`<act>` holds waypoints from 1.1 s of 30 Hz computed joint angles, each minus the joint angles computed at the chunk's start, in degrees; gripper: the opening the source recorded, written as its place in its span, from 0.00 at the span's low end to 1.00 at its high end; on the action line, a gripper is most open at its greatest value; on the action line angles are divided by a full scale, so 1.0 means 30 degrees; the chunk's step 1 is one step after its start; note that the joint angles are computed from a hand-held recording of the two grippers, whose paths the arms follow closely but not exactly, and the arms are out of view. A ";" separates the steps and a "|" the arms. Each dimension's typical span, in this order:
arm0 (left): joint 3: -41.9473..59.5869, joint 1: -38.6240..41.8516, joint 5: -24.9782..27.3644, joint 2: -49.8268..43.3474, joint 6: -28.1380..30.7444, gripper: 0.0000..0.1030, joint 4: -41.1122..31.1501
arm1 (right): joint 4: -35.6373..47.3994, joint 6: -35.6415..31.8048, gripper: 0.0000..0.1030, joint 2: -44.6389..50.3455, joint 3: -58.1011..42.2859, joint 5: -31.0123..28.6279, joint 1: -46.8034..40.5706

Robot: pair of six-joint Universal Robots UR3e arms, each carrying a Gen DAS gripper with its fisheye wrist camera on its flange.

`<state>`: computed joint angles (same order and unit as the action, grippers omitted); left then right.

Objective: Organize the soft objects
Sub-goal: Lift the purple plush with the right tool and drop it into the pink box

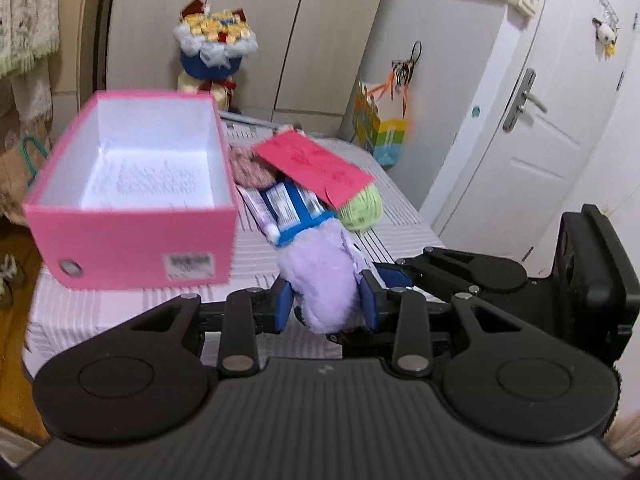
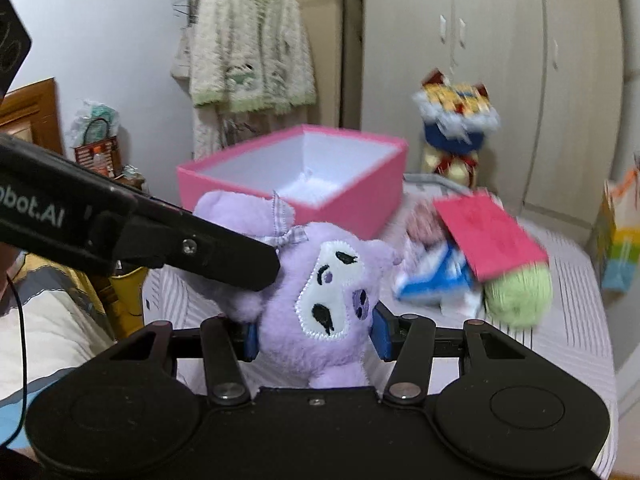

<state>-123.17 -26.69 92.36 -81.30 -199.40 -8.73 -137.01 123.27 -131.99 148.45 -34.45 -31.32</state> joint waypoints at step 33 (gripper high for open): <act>1.1764 1.2487 -1.0325 -0.9283 0.1634 0.33 -0.5237 | 0.0059 0.6890 0.52 2.9598 -3.4433 -1.3138 1.4639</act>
